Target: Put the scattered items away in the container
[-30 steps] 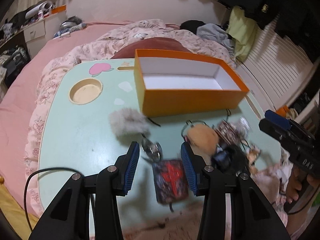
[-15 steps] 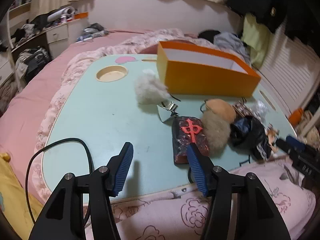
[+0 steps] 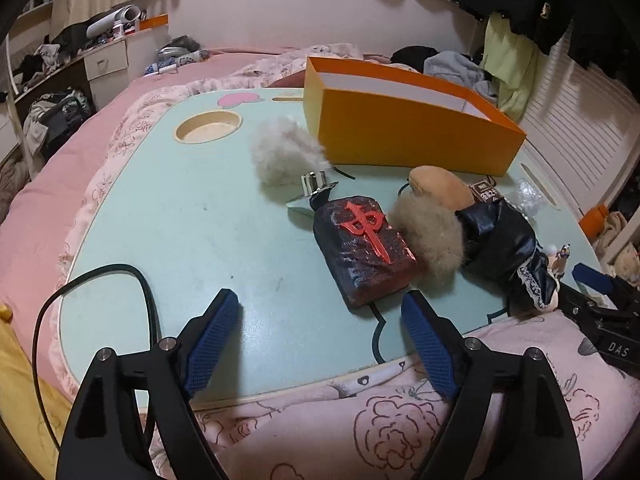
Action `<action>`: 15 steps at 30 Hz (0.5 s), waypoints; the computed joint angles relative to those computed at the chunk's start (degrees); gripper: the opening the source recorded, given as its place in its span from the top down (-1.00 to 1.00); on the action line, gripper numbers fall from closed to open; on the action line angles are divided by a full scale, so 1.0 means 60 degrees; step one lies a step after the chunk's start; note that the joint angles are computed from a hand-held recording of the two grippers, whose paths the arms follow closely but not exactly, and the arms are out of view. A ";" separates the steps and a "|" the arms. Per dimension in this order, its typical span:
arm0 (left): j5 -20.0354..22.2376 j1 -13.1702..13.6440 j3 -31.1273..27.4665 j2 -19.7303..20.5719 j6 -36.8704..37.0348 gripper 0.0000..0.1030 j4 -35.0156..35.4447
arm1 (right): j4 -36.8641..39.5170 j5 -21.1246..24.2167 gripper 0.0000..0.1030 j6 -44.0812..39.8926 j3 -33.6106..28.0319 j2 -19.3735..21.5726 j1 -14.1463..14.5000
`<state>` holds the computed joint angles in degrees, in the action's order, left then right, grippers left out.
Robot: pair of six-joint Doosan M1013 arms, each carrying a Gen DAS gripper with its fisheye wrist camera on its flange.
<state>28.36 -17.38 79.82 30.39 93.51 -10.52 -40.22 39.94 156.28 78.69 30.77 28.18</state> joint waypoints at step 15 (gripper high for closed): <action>-0.0392 -0.0103 0.0142 -0.0084 -0.0284 -0.62 0.0655 | -0.1819 0.0130 -0.61 0.0388 -0.0011 0.0003 0.0393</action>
<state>26.01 -17.99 80.67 29.89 91.81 -6.59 -51.13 40.71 158.61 78.62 30.78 30.54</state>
